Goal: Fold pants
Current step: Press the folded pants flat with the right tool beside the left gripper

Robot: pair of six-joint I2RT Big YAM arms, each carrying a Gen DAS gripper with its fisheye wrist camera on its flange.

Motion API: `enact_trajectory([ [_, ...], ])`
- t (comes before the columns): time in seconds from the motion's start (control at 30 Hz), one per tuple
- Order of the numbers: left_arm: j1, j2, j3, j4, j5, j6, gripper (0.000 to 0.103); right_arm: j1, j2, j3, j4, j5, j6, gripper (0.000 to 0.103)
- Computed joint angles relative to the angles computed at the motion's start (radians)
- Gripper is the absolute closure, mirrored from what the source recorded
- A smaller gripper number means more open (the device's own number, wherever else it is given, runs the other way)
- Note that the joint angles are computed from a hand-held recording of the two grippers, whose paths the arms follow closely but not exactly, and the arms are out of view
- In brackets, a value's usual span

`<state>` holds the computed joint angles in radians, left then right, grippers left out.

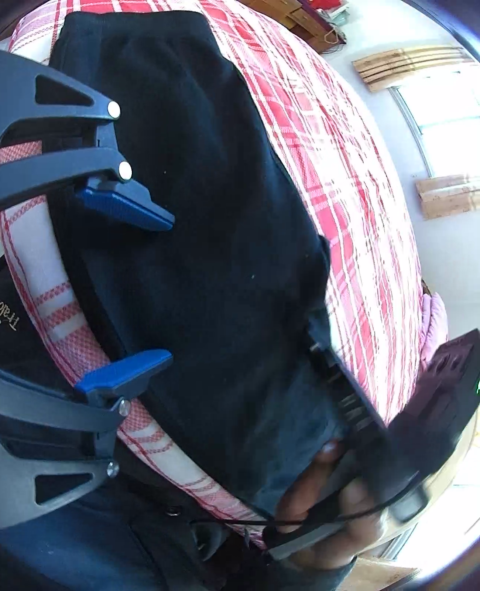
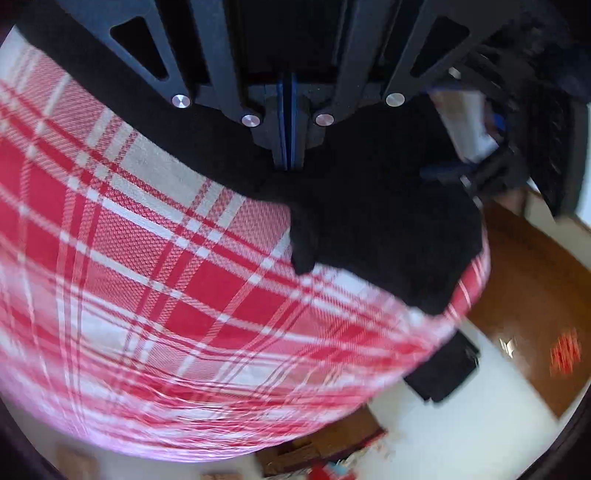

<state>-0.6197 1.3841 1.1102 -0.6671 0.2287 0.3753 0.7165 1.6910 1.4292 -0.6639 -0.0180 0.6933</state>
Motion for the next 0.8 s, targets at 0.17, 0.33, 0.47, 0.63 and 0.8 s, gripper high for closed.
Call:
enact_trajectory([
  [0.17, 0.006, -0.012, -0.001, 0.011, 0.009, -0.024, 0.033, 0.016, -0.046, -0.014, -0.055, 0.074, -0.029, 0.101],
  [0.33, 0.015, -0.033, -0.01, 0.057, 0.017, -0.069, 0.033, 0.084, -0.106, -0.037, -0.173, 0.21, -0.118, 0.1],
  [0.47, -0.006, -0.014, -0.008, 0.033, 0.0, -0.054, 0.033, 0.139, -0.138, -0.087, -0.261, 0.326, -0.102, 0.1],
  [0.63, -0.025, -0.019, -0.023, 0.044, -0.023, -0.04, 0.029, 0.173, -0.231, -0.204, -0.265, 0.385, -0.002, 0.1],
  [0.8, -0.046, -0.018, -0.003, 0.054, -0.009, -0.062, 0.029, 0.212, -0.359, -0.296, -0.314, 0.504, 0.131, 0.08],
])
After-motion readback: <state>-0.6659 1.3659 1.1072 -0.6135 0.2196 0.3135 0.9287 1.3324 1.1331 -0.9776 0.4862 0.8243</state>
